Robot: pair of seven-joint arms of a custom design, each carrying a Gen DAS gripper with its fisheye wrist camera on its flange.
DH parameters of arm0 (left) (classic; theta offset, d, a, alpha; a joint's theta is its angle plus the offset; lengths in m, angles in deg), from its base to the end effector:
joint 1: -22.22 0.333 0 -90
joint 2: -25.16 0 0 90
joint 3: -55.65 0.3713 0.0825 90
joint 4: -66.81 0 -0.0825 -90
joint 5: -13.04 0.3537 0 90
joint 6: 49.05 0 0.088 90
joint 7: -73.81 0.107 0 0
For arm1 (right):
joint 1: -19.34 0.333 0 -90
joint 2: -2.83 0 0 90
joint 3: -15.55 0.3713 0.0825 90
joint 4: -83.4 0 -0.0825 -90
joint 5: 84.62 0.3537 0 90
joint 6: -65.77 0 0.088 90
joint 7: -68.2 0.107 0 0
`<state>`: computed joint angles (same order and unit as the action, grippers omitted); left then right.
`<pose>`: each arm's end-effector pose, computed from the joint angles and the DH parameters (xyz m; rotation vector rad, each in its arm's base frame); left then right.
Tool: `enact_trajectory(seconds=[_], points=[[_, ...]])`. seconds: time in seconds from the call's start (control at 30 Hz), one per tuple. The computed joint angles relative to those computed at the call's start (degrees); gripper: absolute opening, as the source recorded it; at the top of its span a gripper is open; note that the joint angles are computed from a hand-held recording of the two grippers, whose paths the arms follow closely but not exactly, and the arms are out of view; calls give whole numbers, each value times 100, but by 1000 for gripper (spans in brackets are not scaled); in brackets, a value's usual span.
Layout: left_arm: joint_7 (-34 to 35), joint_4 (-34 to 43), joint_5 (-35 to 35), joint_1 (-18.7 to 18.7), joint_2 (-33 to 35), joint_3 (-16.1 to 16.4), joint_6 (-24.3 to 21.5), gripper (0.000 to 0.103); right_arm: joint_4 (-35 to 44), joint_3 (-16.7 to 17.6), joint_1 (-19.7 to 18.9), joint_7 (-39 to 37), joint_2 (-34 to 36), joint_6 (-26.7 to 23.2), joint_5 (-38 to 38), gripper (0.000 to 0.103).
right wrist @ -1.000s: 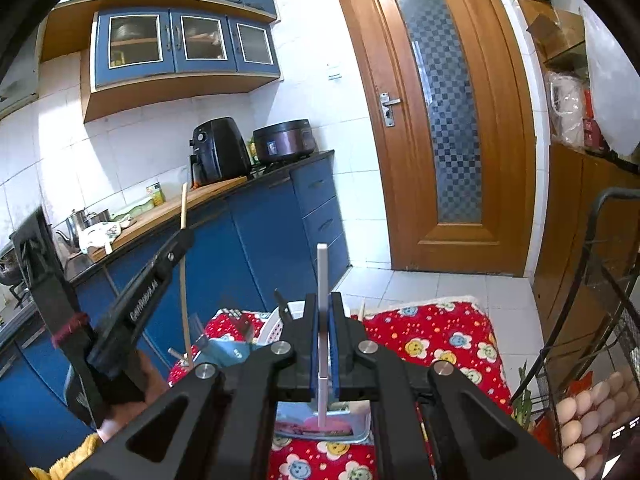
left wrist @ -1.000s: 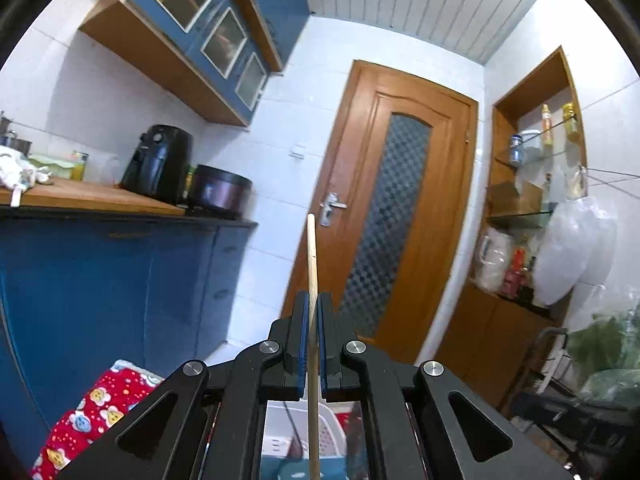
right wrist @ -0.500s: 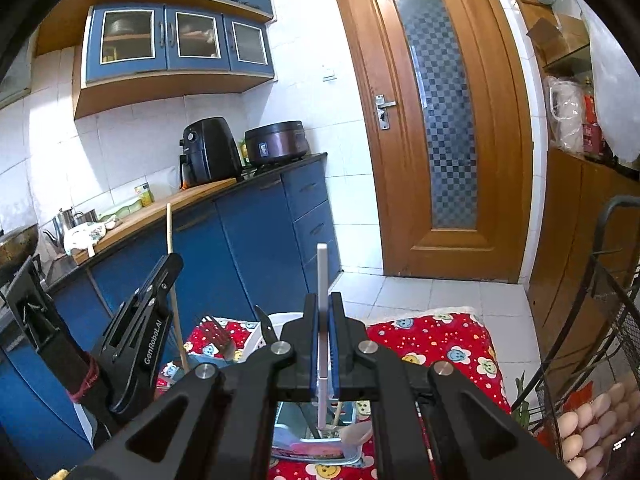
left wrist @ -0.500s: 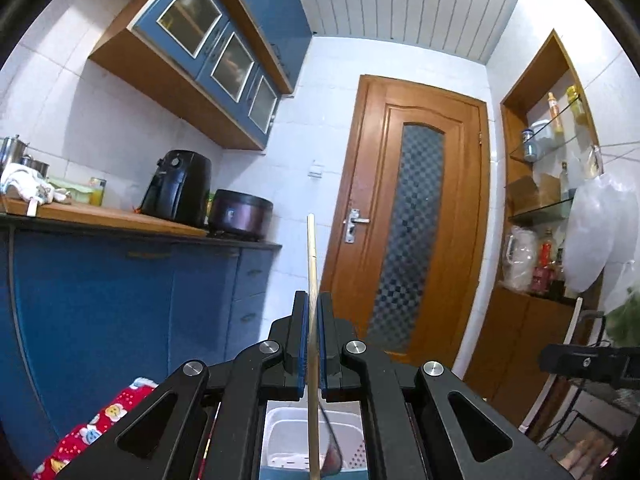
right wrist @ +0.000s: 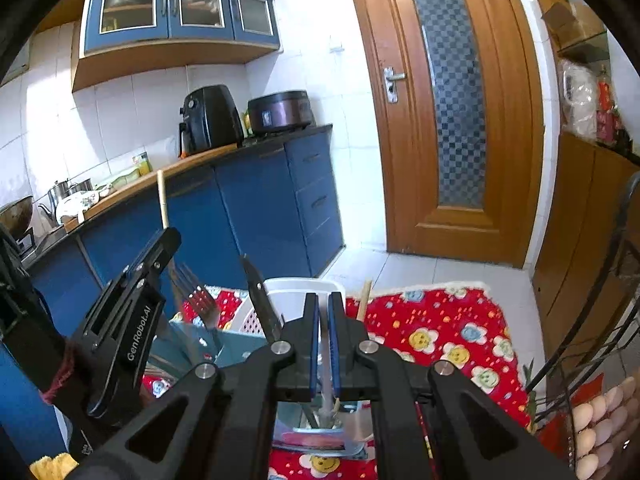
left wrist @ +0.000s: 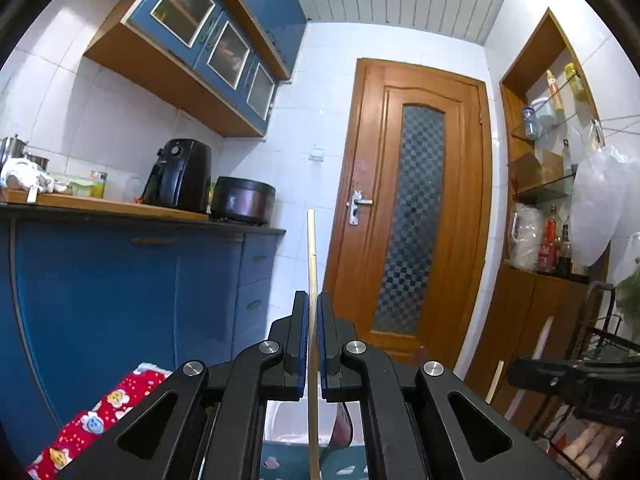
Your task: Organize utensils
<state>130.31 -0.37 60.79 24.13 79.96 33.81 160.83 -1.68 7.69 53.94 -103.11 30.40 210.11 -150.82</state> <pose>0.7531 -0.2083 0.4622 -1.0360 1.6216 -1.7288 0.6388 0.3568 0.5160 -1.2219 1.8750 -0.9388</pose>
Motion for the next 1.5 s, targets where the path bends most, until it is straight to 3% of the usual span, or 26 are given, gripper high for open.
enact_trajectory(seconds=[0.13, 0.2, 0.27, 0.3, 0.4, 0.53, 0.63, 0.83, 0.93, 1.13, 1.4, 1.5], points=[[-263, 48, 628, 256, 36, -387, -291, 9, -80, -30, 0, 244, -35, 160, -100, 19], [-425, 91, 1148, 521, 120, -849, -542, 18, -118, -42, 3, 385, -58, 239, -188, 21], [-434, 100, 1643, 834, 259, -1458, -853, 40, -157, -49, 29, 507, -95, 230, -286, 21], [-385, 53, 1741, 941, 290, -1643, -917, 42, -175, -45, 35, 564, -116, 231, -339, 21], [-181, -181, 1437, 934, 123, -1487, -803, 42, -189, -24, 56, 709, -159, 214, -497, 23], [-7, -436, 1538, 1249, 108, -1936, -938, 42, -189, 35, 87, 865, -222, 105, -709, 26], [183, -727, 1069, 1179, -169, -1616, -768, 42, -211, 92, 110, 982, -273, 7, -856, 31], [490, -1177, 876, 1494, -388, -1870, -872, 42, -258, 230, 127, 1171, -352, -136, -1075, 35], [629, -1422, 922, 1779, -452, -2170, -987, 42, -284, 292, 149, 1240, -388, -197, -1142, 36], [964, -1981, 704, 2129, -772, -2324, -953, 42, -397, 413, 217, 1432, -492, -329, -1311, 43], [1381, -2588, 721, 2955, -821, -3185, -1355, 42, -509, 581, 304, 1562, -568, -564, -1423, 47], [1571, -2791, 605, 3142, -862, -3340, -1381, 42, -515, 629, 336, 1535, -556, -623, -1371, 49]])
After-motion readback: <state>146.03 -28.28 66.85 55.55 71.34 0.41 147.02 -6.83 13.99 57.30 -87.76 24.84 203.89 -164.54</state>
